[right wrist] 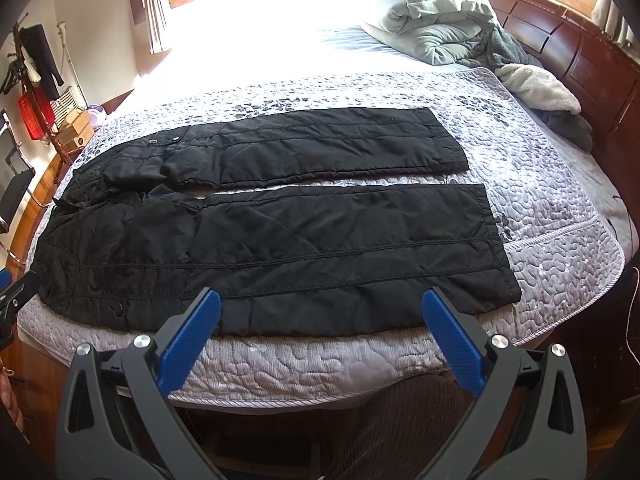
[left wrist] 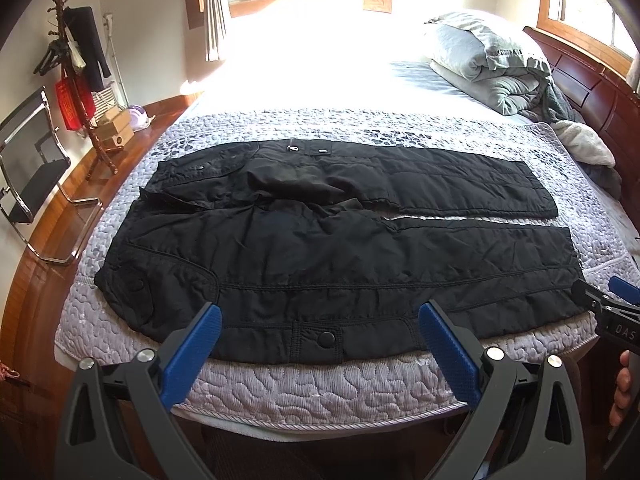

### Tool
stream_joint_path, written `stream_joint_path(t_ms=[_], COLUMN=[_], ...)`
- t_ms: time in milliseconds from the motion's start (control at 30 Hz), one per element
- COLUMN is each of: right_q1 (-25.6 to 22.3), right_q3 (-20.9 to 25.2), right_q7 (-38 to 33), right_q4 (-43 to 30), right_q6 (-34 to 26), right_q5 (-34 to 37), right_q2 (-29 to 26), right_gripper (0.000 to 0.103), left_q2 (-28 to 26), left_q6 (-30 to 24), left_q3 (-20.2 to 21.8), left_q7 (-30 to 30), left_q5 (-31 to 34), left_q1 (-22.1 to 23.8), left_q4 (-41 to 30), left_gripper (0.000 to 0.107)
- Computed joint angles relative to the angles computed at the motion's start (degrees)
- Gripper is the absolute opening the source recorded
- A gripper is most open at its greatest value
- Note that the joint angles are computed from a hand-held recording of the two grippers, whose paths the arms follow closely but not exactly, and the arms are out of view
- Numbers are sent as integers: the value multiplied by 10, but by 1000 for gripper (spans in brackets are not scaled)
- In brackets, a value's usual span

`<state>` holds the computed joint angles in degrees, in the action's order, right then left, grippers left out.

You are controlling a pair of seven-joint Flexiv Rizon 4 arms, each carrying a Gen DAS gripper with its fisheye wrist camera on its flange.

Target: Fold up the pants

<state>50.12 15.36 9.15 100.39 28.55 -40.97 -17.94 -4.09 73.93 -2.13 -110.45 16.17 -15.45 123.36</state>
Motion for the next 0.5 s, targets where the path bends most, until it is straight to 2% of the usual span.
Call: stream_joint_path(t_ms=[500], right_q1=[-3], right_q3=[0], right_q7=[0], right_q4=[4], right_q6=[8], right_q5=[4], right_q2=[-1], right_gripper=[101], left_q2=[-5], left_q6=[-2], left_q3=[1], left_q7=[4], left_q5=[-4], left_q1=[0], left_q4=[-1], left_gripper=[99])
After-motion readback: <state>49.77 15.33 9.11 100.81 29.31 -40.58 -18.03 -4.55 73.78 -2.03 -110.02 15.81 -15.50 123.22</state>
